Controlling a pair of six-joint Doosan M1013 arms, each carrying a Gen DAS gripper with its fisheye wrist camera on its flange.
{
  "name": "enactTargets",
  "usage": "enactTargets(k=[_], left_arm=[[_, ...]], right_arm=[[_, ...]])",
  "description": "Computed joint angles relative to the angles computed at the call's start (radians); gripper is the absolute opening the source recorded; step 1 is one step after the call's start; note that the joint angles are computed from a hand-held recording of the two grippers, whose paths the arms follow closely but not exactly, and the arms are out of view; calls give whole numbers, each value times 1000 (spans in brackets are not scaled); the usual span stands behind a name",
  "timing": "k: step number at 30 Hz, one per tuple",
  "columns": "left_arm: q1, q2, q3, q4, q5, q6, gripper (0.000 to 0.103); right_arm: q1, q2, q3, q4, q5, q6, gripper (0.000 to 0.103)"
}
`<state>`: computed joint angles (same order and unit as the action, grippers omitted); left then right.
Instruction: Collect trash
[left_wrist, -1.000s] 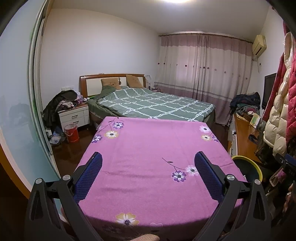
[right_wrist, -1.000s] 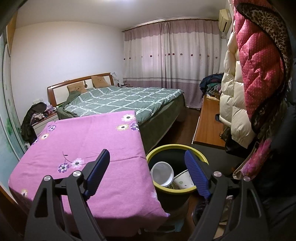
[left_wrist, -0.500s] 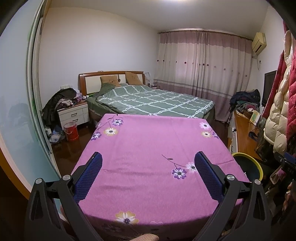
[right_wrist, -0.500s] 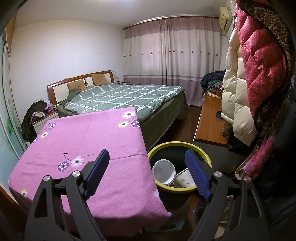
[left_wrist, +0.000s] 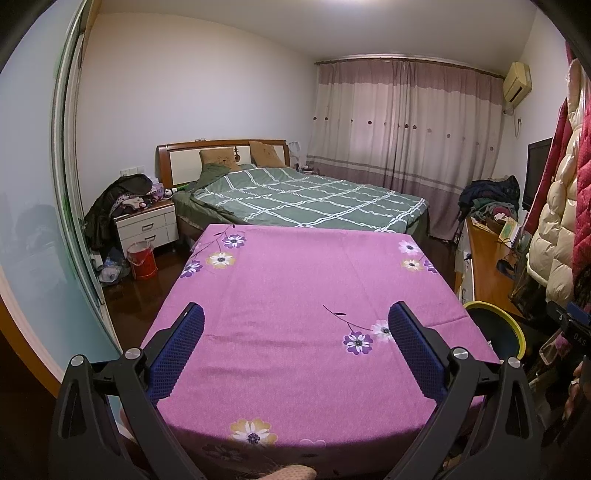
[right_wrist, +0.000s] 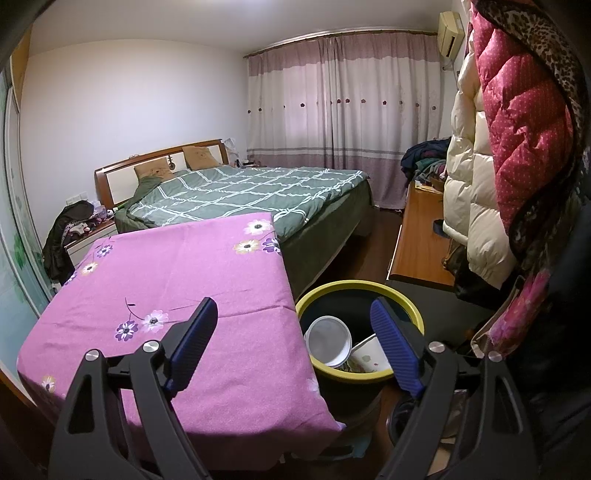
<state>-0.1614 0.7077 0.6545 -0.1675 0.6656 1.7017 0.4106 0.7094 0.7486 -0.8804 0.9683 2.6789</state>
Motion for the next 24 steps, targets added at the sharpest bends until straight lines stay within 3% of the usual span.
enactTargets(k=[24], left_arm=[[0, 20, -34, -10, 34, 6, 98]], right_arm=[[-2, 5, -5, 10, 3, -3, 81]])
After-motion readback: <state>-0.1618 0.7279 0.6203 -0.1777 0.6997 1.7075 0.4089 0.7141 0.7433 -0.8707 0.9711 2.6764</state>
